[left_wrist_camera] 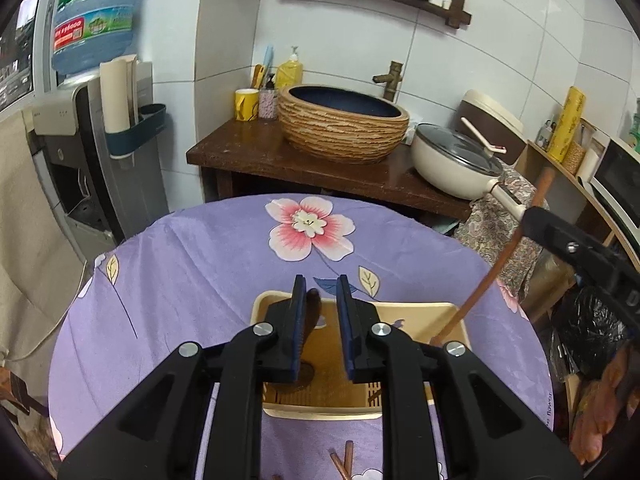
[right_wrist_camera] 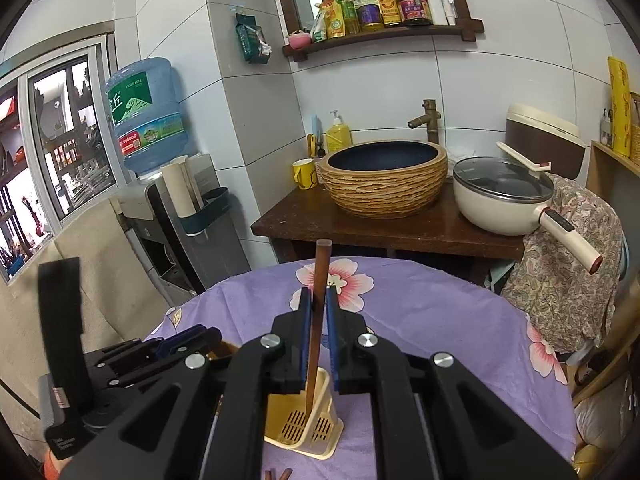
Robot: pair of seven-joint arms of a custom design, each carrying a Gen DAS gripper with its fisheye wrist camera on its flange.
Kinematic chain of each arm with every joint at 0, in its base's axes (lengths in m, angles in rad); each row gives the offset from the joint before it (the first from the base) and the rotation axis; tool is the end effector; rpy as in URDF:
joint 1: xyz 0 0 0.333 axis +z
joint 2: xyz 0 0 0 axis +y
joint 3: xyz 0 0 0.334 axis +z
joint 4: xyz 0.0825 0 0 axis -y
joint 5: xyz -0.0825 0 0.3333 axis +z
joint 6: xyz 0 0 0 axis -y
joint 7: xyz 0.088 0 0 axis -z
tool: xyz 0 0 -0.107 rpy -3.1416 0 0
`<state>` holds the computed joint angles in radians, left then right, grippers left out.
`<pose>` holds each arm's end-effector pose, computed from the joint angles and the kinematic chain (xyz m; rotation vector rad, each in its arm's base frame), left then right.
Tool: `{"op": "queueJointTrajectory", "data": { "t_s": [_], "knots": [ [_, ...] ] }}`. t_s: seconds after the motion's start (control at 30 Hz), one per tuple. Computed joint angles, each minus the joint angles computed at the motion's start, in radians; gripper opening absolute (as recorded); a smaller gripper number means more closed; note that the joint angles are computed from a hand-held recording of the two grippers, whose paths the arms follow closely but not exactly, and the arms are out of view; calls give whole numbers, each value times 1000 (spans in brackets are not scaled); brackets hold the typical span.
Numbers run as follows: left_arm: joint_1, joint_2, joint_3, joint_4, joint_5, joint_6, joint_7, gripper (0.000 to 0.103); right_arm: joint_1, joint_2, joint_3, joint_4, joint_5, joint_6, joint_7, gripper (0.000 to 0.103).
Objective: Organize utensils
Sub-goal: 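Lower the spoon and chopstick into the cream holder and open both grippers, then close the right gripper on another brown chopstick on the tablecloth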
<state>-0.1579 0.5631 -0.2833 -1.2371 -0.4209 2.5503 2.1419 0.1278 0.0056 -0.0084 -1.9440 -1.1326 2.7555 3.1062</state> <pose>0.6831 -0.2440 0.5663 -1.1739 2.3654 -1.2096 0.5455 0.1031 0.5873 -1.1335 1.9323 -0.9510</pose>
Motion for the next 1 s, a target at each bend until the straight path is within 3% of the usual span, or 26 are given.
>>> {"op": "queueJointTrajectory", "data": {
  "t_s": [0.03,0.07,0.1,0.13,0.17,0.23,0.33,0.43,0.67,0.83,0.93,1.0],
  "knots": [
    [8,-10,-9,-12,-11,7,13,29,0,-1,0,-2,-1,-3,2,14],
    [20,-25,-22,-34,-32,21,32,48,-2,-4,-2,-8,-3,10,8,31],
    [40,-47,-40,-72,-70,52,62,58,-5,-10,-4,-18,-18,23,29,54],
    [52,-66,-51,-102,-101,83,83,75,-6,-21,-2,-27,-65,23,86,60],
    [72,-94,-67,-150,-147,130,118,82,-5,-32,4,-34,-111,8,134,63],
    [97,-143,-79,-227,-210,182,170,86,-5,-48,13,-50,-117,-11,133,63],
    [135,-226,-81,-347,-297,213,253,98,-3,-86,32,-98,-132,-34,160,67],
    [173,-311,-81,-489,-434,269,402,98,6,-140,68,-171,-211,-80,219,77],
    [185,-408,-6,-726,-653,333,629,98,55,-189,126,-335,-201,-129,237,78],
    [155,-423,50,-846,-661,369,679,98,94,-164,142,-406,-172,-129,293,75],
    [141,-418,67,-890,-622,379,663,97,116,-125,136,-415,-144,-91,278,68],
    [143,-415,74,-898,-594,341,647,90,128,-89,130,-401,-122,-62,248,59]
  ]
}}
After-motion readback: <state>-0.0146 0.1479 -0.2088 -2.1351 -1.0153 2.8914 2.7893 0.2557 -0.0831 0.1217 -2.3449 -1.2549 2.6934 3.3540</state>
